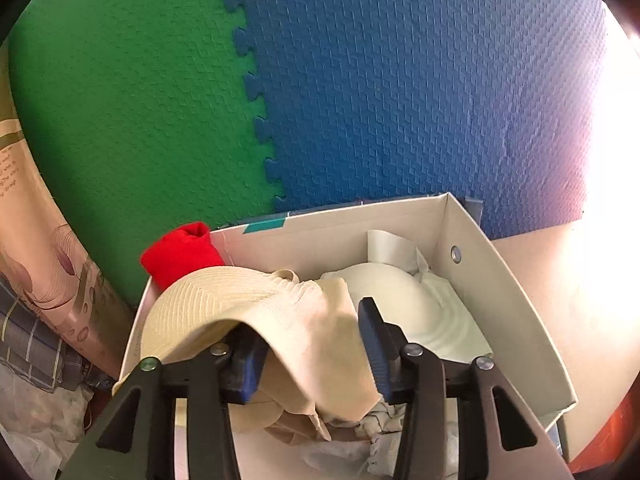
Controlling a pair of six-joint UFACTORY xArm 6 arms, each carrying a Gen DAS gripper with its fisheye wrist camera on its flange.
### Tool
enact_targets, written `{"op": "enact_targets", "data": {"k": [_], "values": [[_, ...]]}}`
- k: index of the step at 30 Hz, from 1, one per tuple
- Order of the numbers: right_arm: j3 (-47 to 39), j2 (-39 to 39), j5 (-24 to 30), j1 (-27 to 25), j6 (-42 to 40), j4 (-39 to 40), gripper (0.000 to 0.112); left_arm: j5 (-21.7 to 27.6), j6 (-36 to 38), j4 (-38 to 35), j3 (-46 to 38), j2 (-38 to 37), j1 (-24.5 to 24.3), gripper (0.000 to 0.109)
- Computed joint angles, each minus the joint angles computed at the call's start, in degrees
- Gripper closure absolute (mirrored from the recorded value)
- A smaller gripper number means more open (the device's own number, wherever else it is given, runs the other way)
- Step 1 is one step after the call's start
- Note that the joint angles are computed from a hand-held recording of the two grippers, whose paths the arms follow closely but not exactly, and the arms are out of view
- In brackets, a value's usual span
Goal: Take underwear out of drawer
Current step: 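Carry the navy floral underwear toward the box with the right tool while the left tool withdraws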
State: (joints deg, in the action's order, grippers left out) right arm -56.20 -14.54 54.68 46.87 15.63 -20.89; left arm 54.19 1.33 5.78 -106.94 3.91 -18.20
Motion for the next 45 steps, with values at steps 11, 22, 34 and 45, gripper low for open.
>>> {"op": "enact_targets", "data": {"k": [11,22,34,45], "values": [[2.0,-6.4,2.6,1.0,3.1,0.5,0.085,-4.0,0.4,0.3,5.9,-6.0,-0.6,0.049],[4.9,-14.8,1.9,-1.6,9.4,3.5,0.084,-12.5,9.5,-16.7,19.7,-20.5,1.9,0.036],[-0.2,-19.9,5.6,-8.7,10.6,5.2,0.084,-22.6,28.0,-32.1,46.9,-40.8,17.6,0.033],[-19.4,-13.6,11.0,-13.7,7.4,2.9,0.084,-22.9,35.8,-40.3,59.6,-47.3,29.0,0.033]]}}
